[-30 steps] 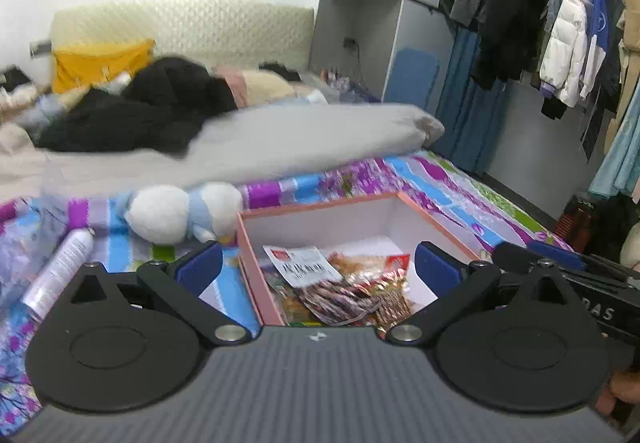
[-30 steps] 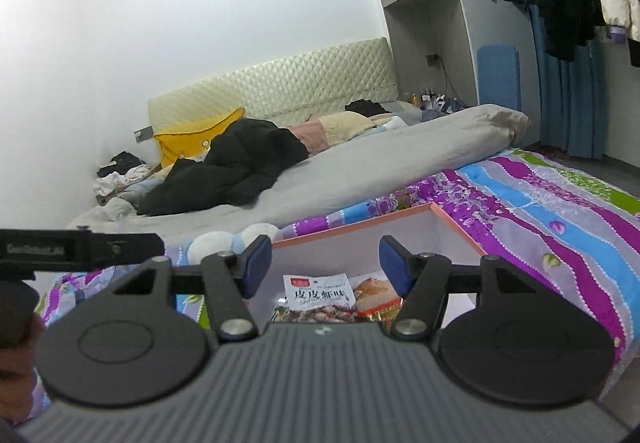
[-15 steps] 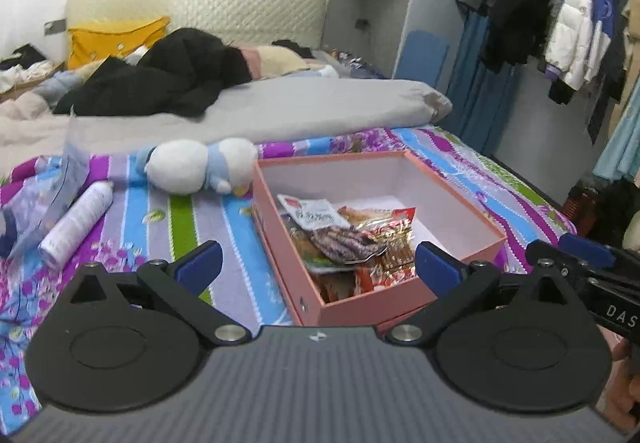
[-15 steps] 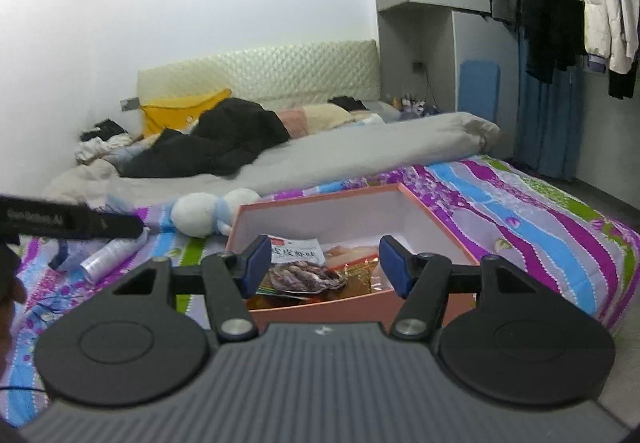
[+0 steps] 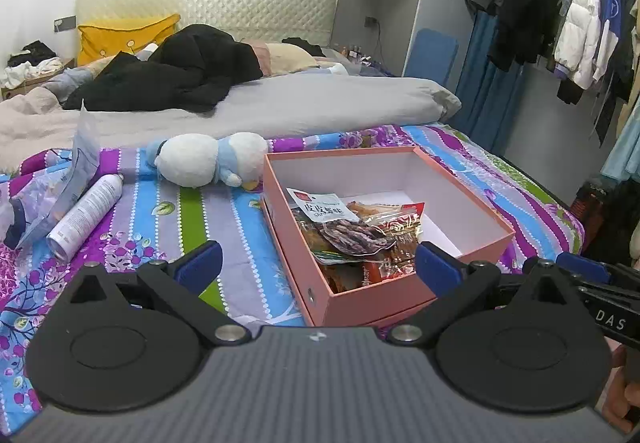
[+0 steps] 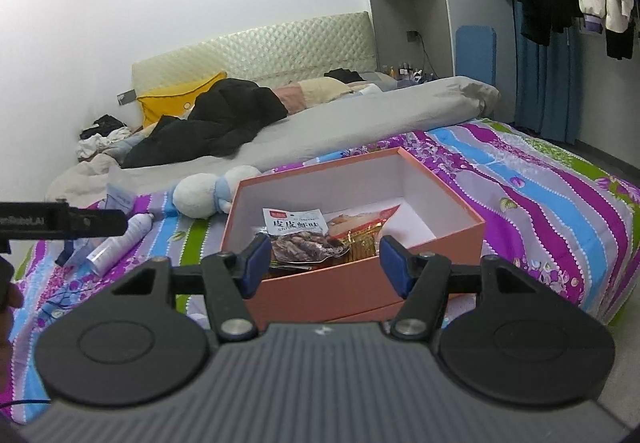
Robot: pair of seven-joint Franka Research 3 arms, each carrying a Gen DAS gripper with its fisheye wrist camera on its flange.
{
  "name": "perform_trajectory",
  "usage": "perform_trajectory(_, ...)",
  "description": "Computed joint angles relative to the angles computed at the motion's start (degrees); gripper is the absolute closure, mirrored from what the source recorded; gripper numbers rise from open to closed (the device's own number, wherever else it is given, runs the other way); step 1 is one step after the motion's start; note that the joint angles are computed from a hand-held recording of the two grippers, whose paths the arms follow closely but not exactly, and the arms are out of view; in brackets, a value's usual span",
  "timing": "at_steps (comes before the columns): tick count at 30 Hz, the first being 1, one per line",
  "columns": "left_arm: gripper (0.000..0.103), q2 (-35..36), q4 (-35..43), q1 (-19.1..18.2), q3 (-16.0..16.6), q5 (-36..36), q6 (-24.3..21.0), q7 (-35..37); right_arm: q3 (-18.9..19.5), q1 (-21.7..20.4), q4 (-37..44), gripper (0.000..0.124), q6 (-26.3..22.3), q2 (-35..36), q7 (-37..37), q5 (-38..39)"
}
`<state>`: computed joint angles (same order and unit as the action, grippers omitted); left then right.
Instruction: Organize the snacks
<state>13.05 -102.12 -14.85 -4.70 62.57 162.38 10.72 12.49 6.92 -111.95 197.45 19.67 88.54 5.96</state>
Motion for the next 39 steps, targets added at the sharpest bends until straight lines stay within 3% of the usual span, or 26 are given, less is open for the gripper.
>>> perform_trajectory(7,0.0,0.39,0.12,-0.21,-0.03,-0.46,-1.03,0.53,0.96,-0.9,0.46,0.061,-1.13,0.34,0.56,-0.25)
perform_trajectory(10,0.0,0.55,0.24,-0.19,-0.16,-1.07,-1.14,1.03,3.63,-3.62,0.49,0.049,-0.95,0.62,1.64,-1.69)
perform_trajectory(12,0.0,0.63,0.3,-0.24,-0.14,-1.37,-1.43,1.33,4.08,-4.14,0.56,0.031,-0.61,0.81,2.17,-2.31)
perform_trajectory(16,0.0,0.74,0.18,-0.3,-0.19,-2.06,-1.39,1.74,-3.6,3.71,1.08,0.03,-1.36,0.48,-1.48,2.26)
perform_trajectory(39,0.0,1.08,0.36,-0.71,0.03,-3.38,-1.58,3.04,-1.23,2.1,1.65,0.03,-1.82,0.94,-3.35,4.86)
